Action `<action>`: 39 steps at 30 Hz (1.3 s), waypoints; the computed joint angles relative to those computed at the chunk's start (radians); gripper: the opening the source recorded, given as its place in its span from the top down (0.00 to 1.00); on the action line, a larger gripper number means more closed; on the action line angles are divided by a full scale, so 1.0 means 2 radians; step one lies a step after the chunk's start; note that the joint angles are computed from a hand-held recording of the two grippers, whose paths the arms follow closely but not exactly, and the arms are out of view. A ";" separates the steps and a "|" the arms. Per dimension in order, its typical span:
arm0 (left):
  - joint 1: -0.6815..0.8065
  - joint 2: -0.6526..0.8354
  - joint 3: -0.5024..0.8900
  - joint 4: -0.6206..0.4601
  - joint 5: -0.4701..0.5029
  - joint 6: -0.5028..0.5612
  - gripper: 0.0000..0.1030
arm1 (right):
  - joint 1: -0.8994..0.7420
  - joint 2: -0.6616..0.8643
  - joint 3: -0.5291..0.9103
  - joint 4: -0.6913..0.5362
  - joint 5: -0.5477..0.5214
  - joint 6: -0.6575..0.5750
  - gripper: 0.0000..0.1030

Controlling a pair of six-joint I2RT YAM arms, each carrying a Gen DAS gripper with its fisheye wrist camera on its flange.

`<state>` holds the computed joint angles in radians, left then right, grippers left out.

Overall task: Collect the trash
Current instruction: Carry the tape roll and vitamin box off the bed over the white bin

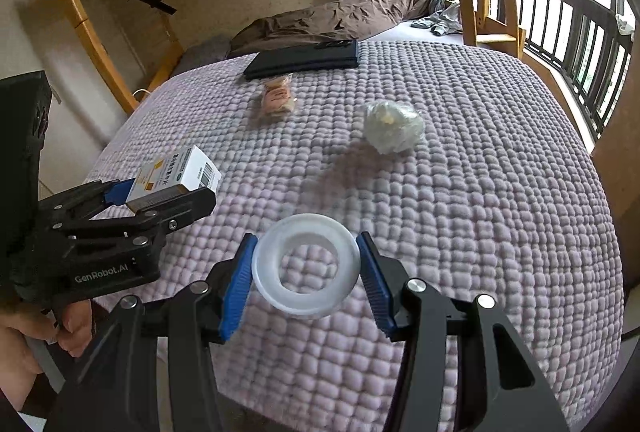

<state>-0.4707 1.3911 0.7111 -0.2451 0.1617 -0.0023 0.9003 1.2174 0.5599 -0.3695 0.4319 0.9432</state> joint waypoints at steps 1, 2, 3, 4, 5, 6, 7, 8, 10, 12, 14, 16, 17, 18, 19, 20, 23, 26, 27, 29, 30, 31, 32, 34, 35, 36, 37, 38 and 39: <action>0.002 -0.004 -0.003 -0.001 0.001 0.001 0.28 | 0.008 0.001 0.001 -0.004 0.003 0.006 0.51; 0.004 -0.010 -0.009 -0.003 0.001 0.002 0.28 | 0.012 0.002 0.004 -0.007 0.004 0.008 0.51; 0.005 -0.015 -0.013 -0.005 0.001 0.004 0.28 | 0.023 0.008 0.005 -0.008 0.008 0.017 0.51; 0.005 -0.019 -0.017 -0.006 0.001 0.004 0.28 | 0.028 0.007 0.006 -0.012 0.009 0.021 0.51; 0.007 -0.026 -0.023 -0.007 0.001 0.005 0.28 | 0.033 0.006 0.006 -0.015 0.010 0.026 0.51; 0.009 -0.033 -0.029 -0.009 0.002 0.006 0.28 | 0.037 0.004 0.007 -0.018 0.010 0.029 0.51; 0.011 -0.039 -0.034 -0.010 0.004 0.007 0.28 | 0.043 0.004 0.008 -0.022 0.012 0.034 0.51; 0.012 -0.042 -0.036 -0.011 0.005 0.008 0.28 | 0.043 0.002 0.008 -0.024 0.012 0.034 0.51; 0.015 -0.053 -0.044 -0.015 0.007 0.009 0.28 | 0.051 0.000 0.010 -0.031 0.013 0.038 0.51; 0.016 -0.064 -0.050 -0.021 0.008 0.008 0.28 | 0.060 -0.004 0.013 -0.039 0.017 0.044 0.51; 0.017 -0.074 -0.055 -0.025 0.010 0.008 0.28 | 0.070 -0.007 0.014 -0.046 0.020 0.052 0.51; 0.020 -0.085 -0.061 -0.029 0.011 0.008 0.28 | 0.082 -0.011 0.016 -0.054 0.025 0.062 0.51; 0.019 -0.090 -0.064 -0.032 0.011 0.007 0.28 | 0.086 -0.012 0.017 -0.058 0.027 0.066 0.51; 0.018 -0.094 -0.066 -0.034 0.010 0.007 0.28 | 0.094 -0.014 0.017 -0.063 0.030 0.072 0.51; 0.018 -0.097 -0.067 -0.036 0.010 0.007 0.28 | 0.097 -0.015 0.018 -0.066 0.031 0.074 0.51; 0.017 -0.103 -0.071 -0.037 0.009 0.007 0.28 | 0.102 -0.016 0.020 -0.070 0.033 0.078 0.51; 0.014 -0.121 -0.080 -0.047 0.008 0.006 0.28 | 0.118 -0.022 0.023 -0.084 0.039 0.092 0.51; 0.013 -0.139 -0.089 -0.056 0.005 0.008 0.28 | 0.137 -0.027 0.025 -0.098 0.046 0.107 0.51; 0.012 -0.145 -0.091 -0.061 0.005 0.008 0.28 | 0.143 -0.026 0.026 -0.101 0.047 0.112 0.51; 0.012 -0.159 -0.097 -0.070 0.006 0.006 0.28 | 0.151 -0.025 0.027 -0.105 0.048 0.118 0.51; 0.012 -0.166 -0.101 -0.073 0.005 0.005 0.28 | 0.156 -0.024 0.028 -0.109 0.048 0.124 0.51; 0.011 -0.170 -0.103 -0.075 0.005 0.005 0.28 | 0.163 -0.024 0.028 -0.112 0.050 0.130 0.51; 0.012 -0.177 -0.107 -0.080 0.006 0.004 0.28 | 0.170 -0.025 0.028 -0.116 0.050 0.138 0.51; 0.012 -0.194 -0.115 -0.090 0.006 0.004 0.28 | 0.182 -0.020 0.029 -0.118 0.052 0.148 0.51; 0.011 -0.203 -0.120 -0.097 0.005 0.003 0.28 | 0.185 -0.018 0.031 -0.120 0.053 0.151 0.51; 0.011 -0.209 -0.122 -0.101 0.004 0.002 0.28 | 0.192 -0.017 0.032 -0.123 0.054 0.157 0.51; 0.010 -0.219 -0.126 -0.107 0.004 0.002 0.28 | 0.195 -0.016 0.033 -0.124 0.054 0.160 0.51; 0.010 -0.221 -0.127 -0.109 0.003 0.002 0.28 | 0.204 -0.016 0.035 -0.129 0.056 0.168 0.51; 0.010 -0.230 -0.130 -0.116 0.002 0.002 0.28 | 0.211 -0.015 0.036 -0.132 0.059 0.175 0.51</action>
